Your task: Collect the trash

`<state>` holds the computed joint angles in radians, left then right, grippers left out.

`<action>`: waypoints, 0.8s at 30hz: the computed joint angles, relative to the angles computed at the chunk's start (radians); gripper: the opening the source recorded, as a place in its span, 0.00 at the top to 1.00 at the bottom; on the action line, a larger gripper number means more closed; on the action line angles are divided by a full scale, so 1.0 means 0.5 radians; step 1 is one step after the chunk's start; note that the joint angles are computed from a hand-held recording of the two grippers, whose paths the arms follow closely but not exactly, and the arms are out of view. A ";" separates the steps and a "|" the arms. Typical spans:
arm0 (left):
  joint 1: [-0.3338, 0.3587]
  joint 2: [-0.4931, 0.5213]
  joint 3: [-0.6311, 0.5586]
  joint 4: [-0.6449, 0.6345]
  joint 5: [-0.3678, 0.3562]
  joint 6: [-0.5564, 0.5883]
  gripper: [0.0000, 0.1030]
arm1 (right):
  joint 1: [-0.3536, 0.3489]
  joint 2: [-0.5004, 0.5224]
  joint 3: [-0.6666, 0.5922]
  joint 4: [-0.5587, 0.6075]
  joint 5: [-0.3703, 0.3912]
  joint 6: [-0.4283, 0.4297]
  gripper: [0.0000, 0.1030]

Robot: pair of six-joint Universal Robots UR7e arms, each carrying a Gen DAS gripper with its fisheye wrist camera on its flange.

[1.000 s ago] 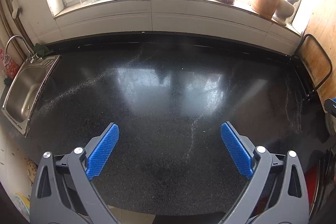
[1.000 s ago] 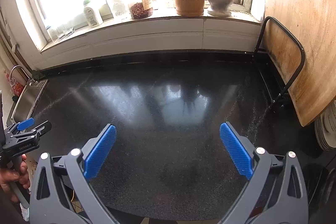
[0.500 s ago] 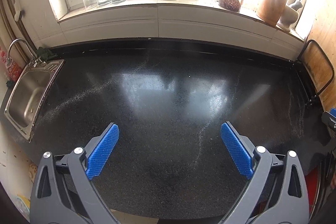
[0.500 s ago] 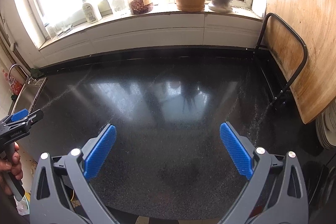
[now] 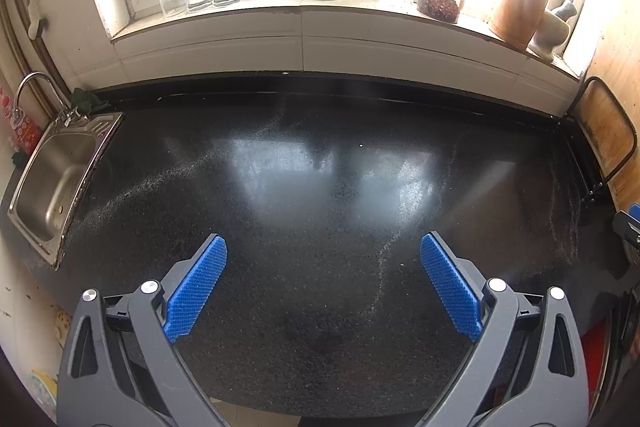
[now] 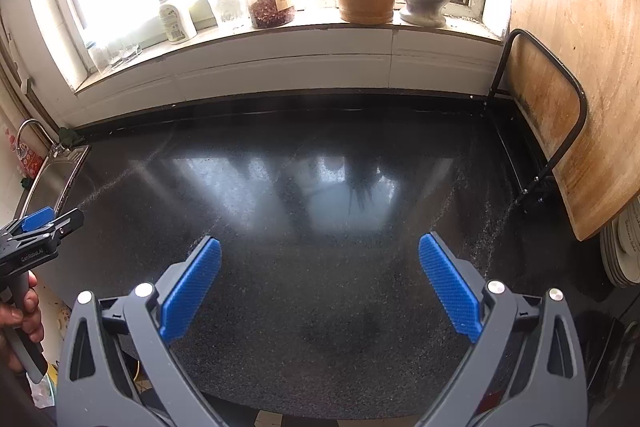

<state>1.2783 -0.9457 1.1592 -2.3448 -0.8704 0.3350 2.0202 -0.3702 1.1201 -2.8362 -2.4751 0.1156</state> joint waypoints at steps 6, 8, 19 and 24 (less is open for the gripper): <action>-0.003 0.003 0.008 0.002 0.005 -0.011 0.08 | -0.003 -0.001 -0.006 -0.016 0.010 -0.028 0.07; -0.006 0.005 0.012 -0.003 0.007 -0.010 0.08 | -0.004 0.000 -0.007 -0.019 0.012 -0.034 0.07; -0.009 0.025 -0.004 0.015 0.009 -0.021 0.08 | -0.015 0.002 -0.026 -0.004 0.027 -0.053 0.07; -0.014 0.051 -0.026 0.016 0.018 -0.031 0.08 | -0.022 0.008 -0.044 0.010 0.036 -0.067 0.07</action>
